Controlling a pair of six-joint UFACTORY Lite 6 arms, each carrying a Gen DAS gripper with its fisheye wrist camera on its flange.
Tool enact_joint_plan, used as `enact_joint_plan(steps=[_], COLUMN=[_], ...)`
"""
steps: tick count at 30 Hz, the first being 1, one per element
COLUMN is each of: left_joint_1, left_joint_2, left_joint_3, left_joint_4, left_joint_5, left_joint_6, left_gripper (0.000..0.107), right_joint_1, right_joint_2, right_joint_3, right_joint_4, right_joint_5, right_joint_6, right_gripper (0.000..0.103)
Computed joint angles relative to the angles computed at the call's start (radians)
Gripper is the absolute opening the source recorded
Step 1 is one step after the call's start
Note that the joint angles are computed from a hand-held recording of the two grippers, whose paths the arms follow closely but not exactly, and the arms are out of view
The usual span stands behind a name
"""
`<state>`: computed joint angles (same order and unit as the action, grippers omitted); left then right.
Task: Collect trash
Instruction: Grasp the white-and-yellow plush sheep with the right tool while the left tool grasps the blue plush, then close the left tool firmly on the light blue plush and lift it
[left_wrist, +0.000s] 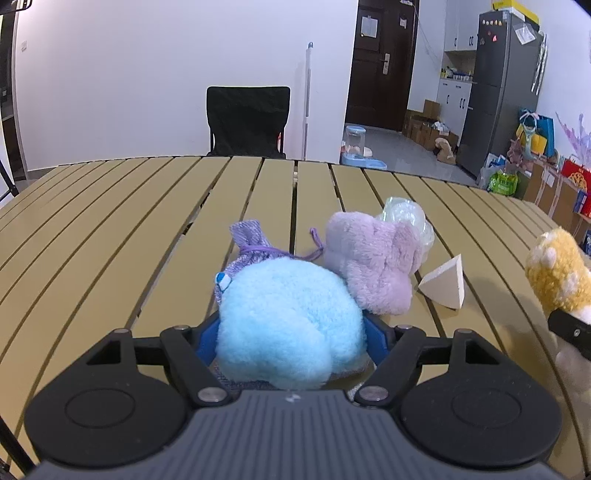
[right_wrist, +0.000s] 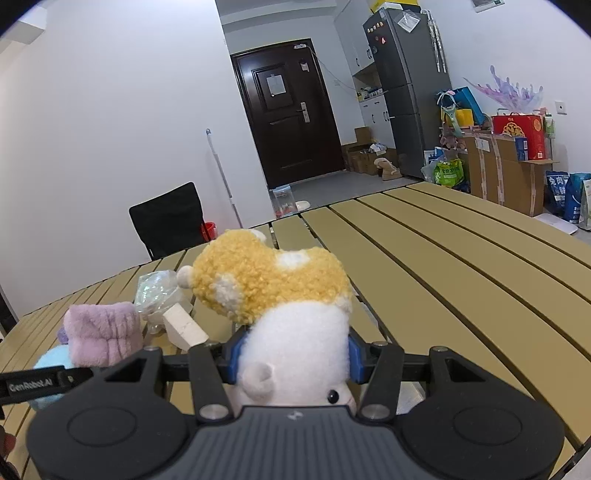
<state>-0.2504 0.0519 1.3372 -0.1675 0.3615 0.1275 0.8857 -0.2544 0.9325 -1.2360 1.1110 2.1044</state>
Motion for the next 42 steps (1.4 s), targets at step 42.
enact_joint_plan(steps=[42], left_joint_1=[-0.069], left_joint_2=[-0.202], left_joint_3=[-0.257], left_joint_4=[0.469], left_joint_5=[-0.098], left_joint_6=[-0.333], left_gripper=[0.081], right_joint_1=[0.108], right_joint_2=[-0.038], right_joint_3=[-0.009], right_joint_4=[0.01], right_joint_5=[0.054], right_joint_6=[0.009], right_gripper=[0.051])
